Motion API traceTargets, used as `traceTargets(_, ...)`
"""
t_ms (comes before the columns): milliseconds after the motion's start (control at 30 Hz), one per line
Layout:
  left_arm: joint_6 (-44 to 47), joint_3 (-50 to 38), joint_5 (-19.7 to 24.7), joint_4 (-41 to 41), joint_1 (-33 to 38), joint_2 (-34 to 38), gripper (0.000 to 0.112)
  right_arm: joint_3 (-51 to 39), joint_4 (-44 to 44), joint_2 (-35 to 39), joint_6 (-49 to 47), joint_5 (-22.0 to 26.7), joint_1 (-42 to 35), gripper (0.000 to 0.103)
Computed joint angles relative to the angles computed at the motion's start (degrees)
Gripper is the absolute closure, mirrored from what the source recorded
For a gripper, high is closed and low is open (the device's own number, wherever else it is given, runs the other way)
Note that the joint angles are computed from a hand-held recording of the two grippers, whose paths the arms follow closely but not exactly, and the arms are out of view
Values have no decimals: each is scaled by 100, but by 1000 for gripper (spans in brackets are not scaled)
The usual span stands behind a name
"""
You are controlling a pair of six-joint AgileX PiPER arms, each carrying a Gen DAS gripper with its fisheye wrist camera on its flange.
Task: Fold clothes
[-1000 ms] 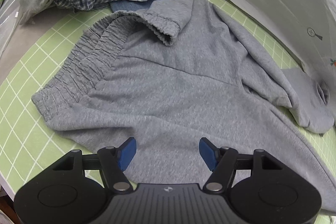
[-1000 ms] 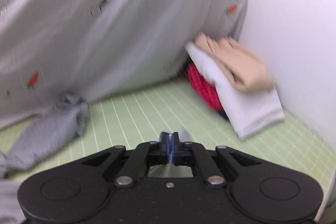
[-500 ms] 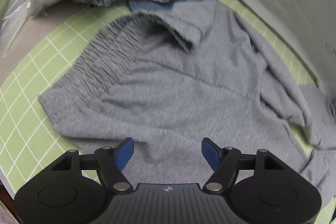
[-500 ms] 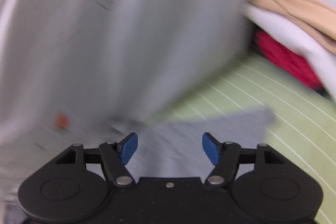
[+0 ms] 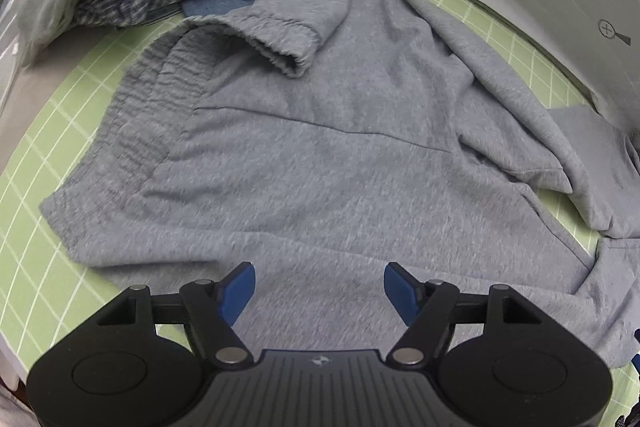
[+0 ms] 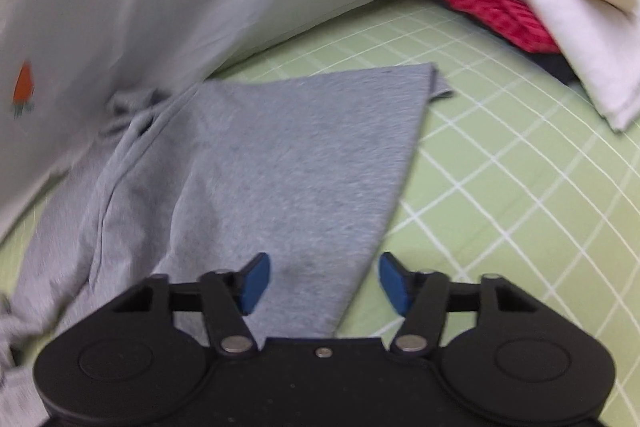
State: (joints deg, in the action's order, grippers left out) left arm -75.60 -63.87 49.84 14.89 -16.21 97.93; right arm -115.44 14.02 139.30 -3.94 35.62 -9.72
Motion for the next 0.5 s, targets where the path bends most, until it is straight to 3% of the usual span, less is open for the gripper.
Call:
traceTargets(100,-344,306,-43,84,-45,-267,40,139,113,-94,-1006,72,61,72)
traceTargets(133,-457,445,-70,111,-52,-389,40,211,-16,-157,-1248,118,97,98)
traceTargets(167,-564,589,-97,136,-56,-514,40,352,-21,-259,-1506,134,97,102)
traceTargets(233,-835,898,-99,207,-89,-791,40,992,161,-657,-1811,-193,-3,102)
traceTargets(367,-1569,1776,-121,404,-116,-1535,40,2358,378,-1635,-1541,-852,-370,102)
traceTargets(500,-1843,2588,-179,457,137,-2202,40,3311,804,-2391,-1928,-1035,-666,102)
